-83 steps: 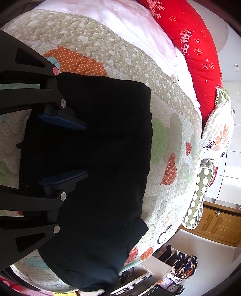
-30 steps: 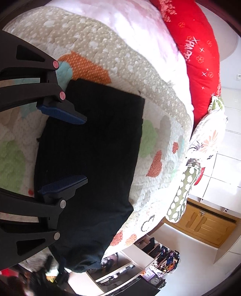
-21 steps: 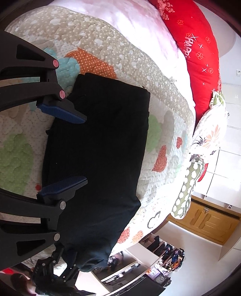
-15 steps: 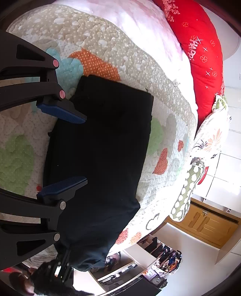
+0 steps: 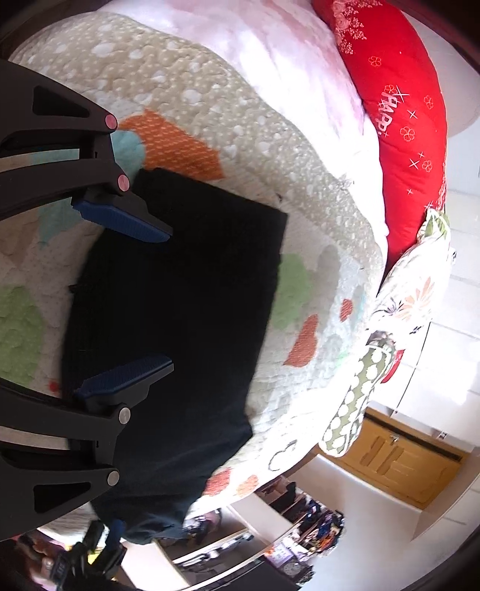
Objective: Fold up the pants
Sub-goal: 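Grasp the black garment edge with the right gripper and fold it over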
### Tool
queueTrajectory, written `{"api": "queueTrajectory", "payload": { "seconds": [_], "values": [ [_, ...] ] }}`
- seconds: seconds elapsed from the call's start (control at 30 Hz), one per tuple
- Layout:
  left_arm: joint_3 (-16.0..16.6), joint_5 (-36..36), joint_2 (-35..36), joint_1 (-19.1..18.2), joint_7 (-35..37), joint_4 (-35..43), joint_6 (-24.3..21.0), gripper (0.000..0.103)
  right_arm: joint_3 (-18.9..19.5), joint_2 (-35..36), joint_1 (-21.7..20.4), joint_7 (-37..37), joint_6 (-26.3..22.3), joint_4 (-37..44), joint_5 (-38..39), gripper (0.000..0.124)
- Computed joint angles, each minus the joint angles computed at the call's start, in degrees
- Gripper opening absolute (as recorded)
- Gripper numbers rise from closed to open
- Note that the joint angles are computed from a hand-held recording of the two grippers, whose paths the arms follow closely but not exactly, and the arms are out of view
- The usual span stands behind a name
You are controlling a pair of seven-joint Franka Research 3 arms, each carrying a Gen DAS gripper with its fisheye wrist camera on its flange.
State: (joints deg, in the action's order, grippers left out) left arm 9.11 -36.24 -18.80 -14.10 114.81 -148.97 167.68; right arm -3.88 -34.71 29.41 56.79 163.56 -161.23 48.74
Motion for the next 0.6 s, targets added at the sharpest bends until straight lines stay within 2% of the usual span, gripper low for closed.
{"api": "queueTrajectory", "payload": {
  "seconds": [0.07, 0.17, 0.27, 0.33, 0.37, 0.43, 0.5, 0.53, 0.57, 0.6],
  "values": [
    [0.7, -1.8, 2.5, -1.3, 1.4, 2.0, 1.5, 0.064, 1.2, 2.8, -0.7, 1.6, 4.6, 1.4, 0.4, 0.045],
    [-2.7, 1.8, 7.0, 2.2, -2.2, 4.5, 3.3, 0.064, -0.5, 9.4, 1.0, 2.8, 10.5, 4.6, 1.9, 0.045],
    [-4.4, 3.4, 10.3, 4.3, -4.2, 6.2, 4.3, 0.064, -4.8, 16.4, 4.6, -1.1, 11.0, 9.7, 6.0, 0.045],
    [-5.5, 3.3, 12.5, 5.8, -5.4, 7.8, 4.0, 0.064, -5.6, 20.2, 4.7, -4.0, 9.4, 12.7, 9.2, 0.045],
    [-6.6, 4.7, 13.4, 7.1, -7.2, 8.4, 4.0, 0.064, -5.0, 22.3, 3.4, -4.0, 9.3, 14.0, 8.5, 0.045],
    [-8.1, 5.0, 14.9, 8.7, -8.1, 9.5, 4.1, 0.064, -1.3, 24.7, -2.0, 2.9, 10.7, 14.2, 1.8, 0.044],
    [-9.7, 8.2, 15.7, 10.7, -10.8, 9.6, 5.0, 0.064, -1.6, 24.2, -3.2, 1.8, 9.9, 14.2, 5.2, 0.042],
    [-10.0, 7.6, 16.0, 11.1, -10.2, 9.9, 4.9, 0.066, 0.1, 23.9, -5.5, 4.3, 10.8, 13.4, 3.2, 0.042],
    [-10.3, 7.1, 16.4, 11.5, -10.0, 10.1, 4.9, 0.067, 2.7, 23.4, -9.1, 9.5, 11.7, 12.0, -2.5, 0.044],
    [-10.6, 6.4, 16.5, 12.0, -9.7, 10.2, 4.6, 0.067, 3.5, 22.9, -10.6, 10.9, 11.5, 11.3, -4.2, 0.044]
  ]
}}
